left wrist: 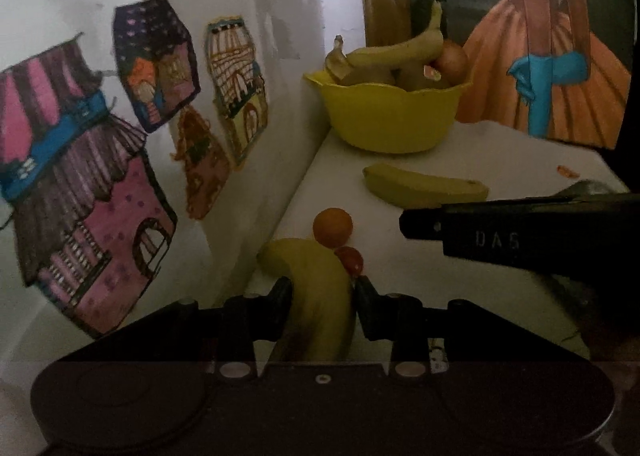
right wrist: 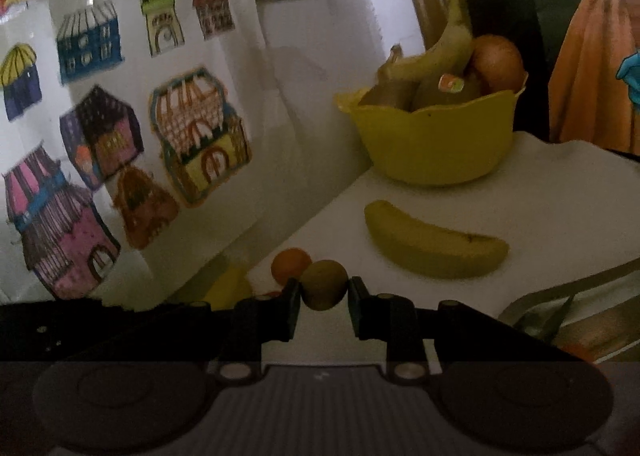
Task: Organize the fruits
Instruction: 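Close the left tool on the banana while the right tool grasps the kiwi, then carry the banana with the left tool into the tray while the right tool carries the kiwi there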
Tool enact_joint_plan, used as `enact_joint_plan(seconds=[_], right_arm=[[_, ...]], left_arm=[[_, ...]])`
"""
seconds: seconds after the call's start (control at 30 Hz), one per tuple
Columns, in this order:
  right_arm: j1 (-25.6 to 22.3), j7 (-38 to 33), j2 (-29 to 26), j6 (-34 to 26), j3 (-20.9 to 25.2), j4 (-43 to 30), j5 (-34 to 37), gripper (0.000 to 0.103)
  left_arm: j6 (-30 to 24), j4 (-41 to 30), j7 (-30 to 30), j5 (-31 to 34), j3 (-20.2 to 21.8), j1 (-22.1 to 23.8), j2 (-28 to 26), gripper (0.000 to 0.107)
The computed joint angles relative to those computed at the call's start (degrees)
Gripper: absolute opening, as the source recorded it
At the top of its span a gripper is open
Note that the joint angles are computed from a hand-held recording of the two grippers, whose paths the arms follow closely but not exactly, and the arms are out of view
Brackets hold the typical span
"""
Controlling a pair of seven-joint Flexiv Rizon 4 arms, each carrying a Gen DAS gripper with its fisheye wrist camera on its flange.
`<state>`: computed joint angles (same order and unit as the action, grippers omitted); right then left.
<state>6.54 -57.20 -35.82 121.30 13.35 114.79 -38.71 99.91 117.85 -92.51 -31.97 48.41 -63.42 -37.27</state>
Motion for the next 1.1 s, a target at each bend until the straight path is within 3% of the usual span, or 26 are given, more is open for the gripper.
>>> enact_joint_plan(seconds=[0.27, 0.47, 0.73, 0.97, 1.1], right_arm=[[-1.1, 0.7, 1.5, 3.4, -0.3, 0.9, -0.4, 0.029], [-1.2, -0.6, 4.9, 7.3, -2.4, 4.5, 1.2, 0.029], [-3.8, -5.0, 10.4, 10.7, -5.8, 11.6, 4.0, 0.029], [-2.7, -17.2, 16.4, 10.7, -9.1, 19.0, 12.9, 0.029], [-5.0, -19.6, 17.6, 11.3, -8.7, 22.3, 13.4, 0.029]], left_arm=[[-4.7, 1.3, -5.8, 0.4, -0.9, -0.5, 6.1, 0.036], [-2.7, 5.0, -8.5, 2.4, -15.8, 11.4, 15.7, 0.036], [2.0, 6.2, -11.8, 8.2, -31.9, 24.4, 19.4, 0.036], [4.8, 2.4, -11.2, 8.5, -35.7, 24.0, 17.2, 0.036], [5.3, -0.1, -10.1, 7.0, -35.3, 21.4, 15.0, 0.036]])
